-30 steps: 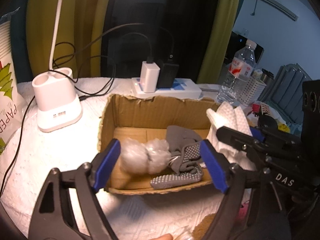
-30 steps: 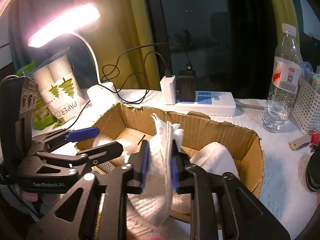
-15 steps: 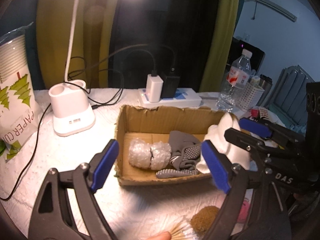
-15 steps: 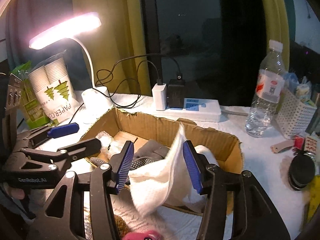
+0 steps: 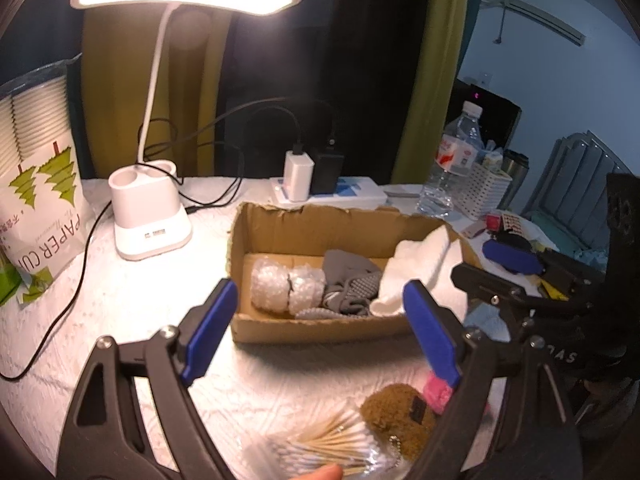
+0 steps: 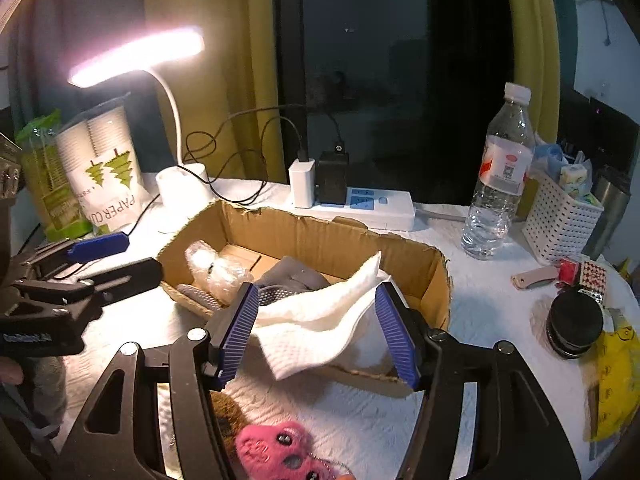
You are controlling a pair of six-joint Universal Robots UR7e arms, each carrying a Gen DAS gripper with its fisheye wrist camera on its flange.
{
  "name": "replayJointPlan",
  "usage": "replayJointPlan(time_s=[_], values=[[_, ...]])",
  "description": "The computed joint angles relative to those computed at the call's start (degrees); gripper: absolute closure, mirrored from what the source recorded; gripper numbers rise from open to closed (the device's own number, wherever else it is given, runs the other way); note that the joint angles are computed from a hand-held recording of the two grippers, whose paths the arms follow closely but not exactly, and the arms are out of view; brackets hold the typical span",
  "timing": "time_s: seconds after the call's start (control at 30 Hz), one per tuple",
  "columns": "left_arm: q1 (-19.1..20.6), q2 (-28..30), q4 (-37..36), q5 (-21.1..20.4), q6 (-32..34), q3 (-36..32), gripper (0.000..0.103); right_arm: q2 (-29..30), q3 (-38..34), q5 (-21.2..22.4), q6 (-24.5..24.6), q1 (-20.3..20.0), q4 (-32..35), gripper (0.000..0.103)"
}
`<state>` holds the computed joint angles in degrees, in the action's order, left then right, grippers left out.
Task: Organize soft objects
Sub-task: 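Withdraw both open grippers from the box, then grasp the pink plush slipper with the right gripper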
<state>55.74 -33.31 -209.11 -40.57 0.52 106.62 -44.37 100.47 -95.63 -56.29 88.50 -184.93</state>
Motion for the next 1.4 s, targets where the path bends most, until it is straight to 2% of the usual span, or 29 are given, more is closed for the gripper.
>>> replayJointPlan(time_s=[0.33, 0.83, 1.2, 1.33, 1.37, 1.4], values=[[-2.22, 0.29, -2.1, 0.97, -1.9, 3.25, 0.017, -4.01, 5.86, 1.37, -0.57, -1.11, -2.37, 0.039], [-3.84, 2.48, -1.07, 1.33, -6.86, 6.33, 0.017, -5.83, 11.66, 1.01, -1.35, -5.35, -3.78, 0.039], [-3.71, 4.06, 2.18, 1.22, -9.28, 6.0, 0.017, -5.01, 11.84, -0.35, -1.21, -6.86, 0.15, 0.039], [-3.71, 4.37, 3.17, 1.39, -9.11, 5.34, 0.017, -4.36, 10.5, -2.46, -0.27, -6.79, 3.34, 0.039], [-3.69, 4.5, 3.47, 1.35, -8.95, 5.06, 0.017, -4.45, 10.25, -2.33, 0.11, -6.87, 4.06, 0.04], [-3.62, 4.6, 3.81, 1.27, -8.82, 4.77, 0.017, -4.8, 10.14, -1.49, 0.34, -7.08, 4.98, 0.047]])
